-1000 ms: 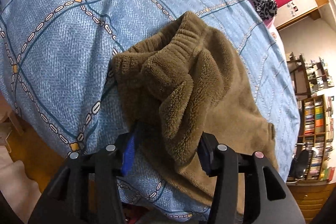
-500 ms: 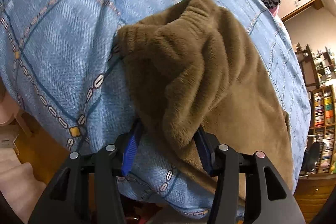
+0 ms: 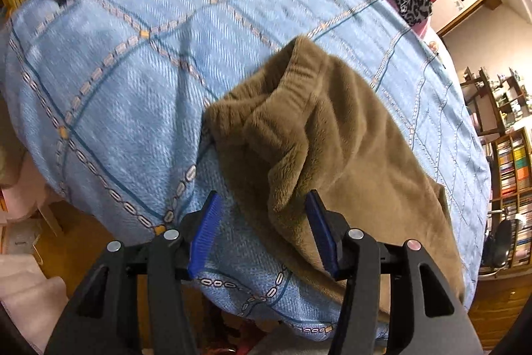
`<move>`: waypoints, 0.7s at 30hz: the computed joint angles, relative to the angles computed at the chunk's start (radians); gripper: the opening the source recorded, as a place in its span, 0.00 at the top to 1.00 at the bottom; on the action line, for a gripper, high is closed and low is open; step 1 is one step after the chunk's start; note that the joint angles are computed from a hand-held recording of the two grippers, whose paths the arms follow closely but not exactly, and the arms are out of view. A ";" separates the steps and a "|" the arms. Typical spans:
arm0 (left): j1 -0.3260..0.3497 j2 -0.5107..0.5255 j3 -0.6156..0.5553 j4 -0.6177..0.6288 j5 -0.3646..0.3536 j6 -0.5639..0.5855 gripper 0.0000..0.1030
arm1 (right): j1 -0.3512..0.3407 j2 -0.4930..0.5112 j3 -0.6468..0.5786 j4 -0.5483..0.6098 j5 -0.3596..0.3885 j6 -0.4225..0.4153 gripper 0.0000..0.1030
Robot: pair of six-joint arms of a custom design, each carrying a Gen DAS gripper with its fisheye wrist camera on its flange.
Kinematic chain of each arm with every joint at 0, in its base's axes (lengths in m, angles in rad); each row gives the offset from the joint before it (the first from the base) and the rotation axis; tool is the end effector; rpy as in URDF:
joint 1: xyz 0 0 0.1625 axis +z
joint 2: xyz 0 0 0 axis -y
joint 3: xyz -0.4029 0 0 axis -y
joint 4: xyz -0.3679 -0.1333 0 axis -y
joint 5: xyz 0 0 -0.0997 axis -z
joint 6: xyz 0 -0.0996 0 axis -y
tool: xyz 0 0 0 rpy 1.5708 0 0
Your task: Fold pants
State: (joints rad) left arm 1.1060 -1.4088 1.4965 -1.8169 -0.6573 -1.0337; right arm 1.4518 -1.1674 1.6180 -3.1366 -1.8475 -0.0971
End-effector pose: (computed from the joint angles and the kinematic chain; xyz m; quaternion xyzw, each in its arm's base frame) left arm -0.0522 -0.5774 0.4835 -0.2846 0.8489 -0.3514 0.2735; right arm 0.0318 -0.6275 0.4202 -0.0822 -0.8396 0.5084 0.1729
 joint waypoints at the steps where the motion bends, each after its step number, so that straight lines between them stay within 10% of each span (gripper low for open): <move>1: -0.006 -0.004 0.000 0.009 0.013 -0.004 0.48 | 0.007 0.020 -0.031 0.028 0.005 -0.020 0.43; 7: -0.026 -0.007 0.002 0.026 0.056 -0.022 0.48 | 0.044 0.207 -0.292 0.265 -0.102 -0.154 0.44; 11: -0.029 -0.004 0.002 0.047 0.068 -0.037 0.48 | 0.061 0.284 -0.385 0.355 -0.227 -0.194 0.77; 21: 0.003 0.025 0.004 0.003 0.036 -0.018 0.48 | 0.093 0.375 -0.432 0.129 -0.311 -0.378 0.79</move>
State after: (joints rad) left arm 1.1088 -1.3843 1.5001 -1.8141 -0.6216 -1.0514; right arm 1.5444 -0.7919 1.1857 -3.0077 -2.1587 -0.4751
